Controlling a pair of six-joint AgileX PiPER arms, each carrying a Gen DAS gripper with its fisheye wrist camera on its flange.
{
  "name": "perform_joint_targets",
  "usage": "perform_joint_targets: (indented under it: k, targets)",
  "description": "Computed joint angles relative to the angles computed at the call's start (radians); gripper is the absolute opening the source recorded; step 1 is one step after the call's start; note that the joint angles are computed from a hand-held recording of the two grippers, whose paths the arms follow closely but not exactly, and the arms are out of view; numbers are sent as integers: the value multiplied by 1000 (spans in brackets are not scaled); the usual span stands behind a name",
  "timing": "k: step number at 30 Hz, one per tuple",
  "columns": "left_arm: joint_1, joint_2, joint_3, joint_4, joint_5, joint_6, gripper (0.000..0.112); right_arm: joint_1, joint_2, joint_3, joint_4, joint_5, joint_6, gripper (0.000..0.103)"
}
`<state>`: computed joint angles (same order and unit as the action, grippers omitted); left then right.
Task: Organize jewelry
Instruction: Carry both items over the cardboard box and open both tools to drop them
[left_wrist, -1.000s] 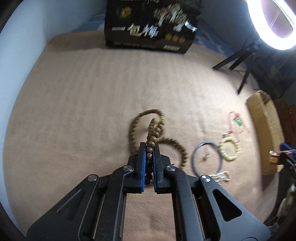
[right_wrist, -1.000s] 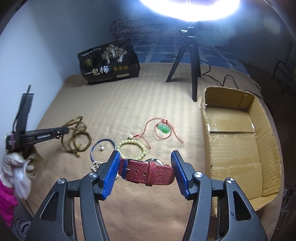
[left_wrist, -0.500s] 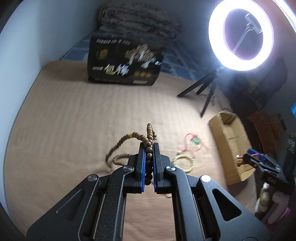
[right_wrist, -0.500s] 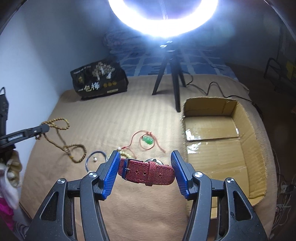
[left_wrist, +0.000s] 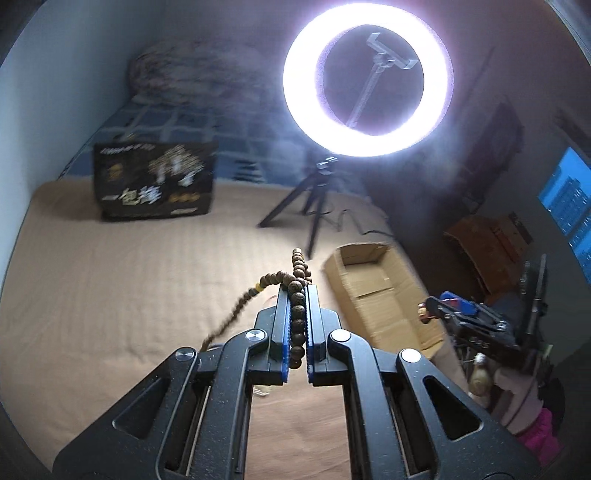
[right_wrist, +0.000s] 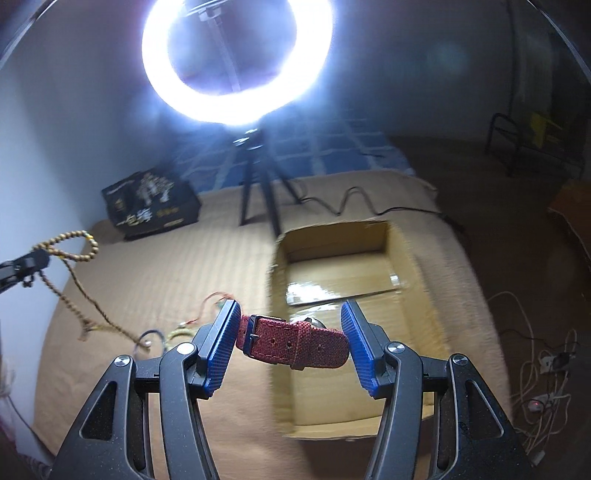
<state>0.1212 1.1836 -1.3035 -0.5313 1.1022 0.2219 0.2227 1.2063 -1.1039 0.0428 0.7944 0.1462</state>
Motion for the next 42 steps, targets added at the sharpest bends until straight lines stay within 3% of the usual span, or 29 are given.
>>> perform_joint_targets:
  k: [9, 18, 30, 42]
  targets:
    - [-323, 73, -191, 139, -50, -213, 4, -228, -2, 10, 105, 11, -164, 56]
    - [-563, 191, -331, 267, -99, -358, 4, -334, 12, 27, 158, 7, -266, 56]
    - [-691, 362, -450, 322, -138, -436, 4, -399, 45, 30, 201, 12, -322, 56]
    - [-687, 459, -315, 381, -229, -488, 4, -383, 89, 32, 176, 28, -325, 56]
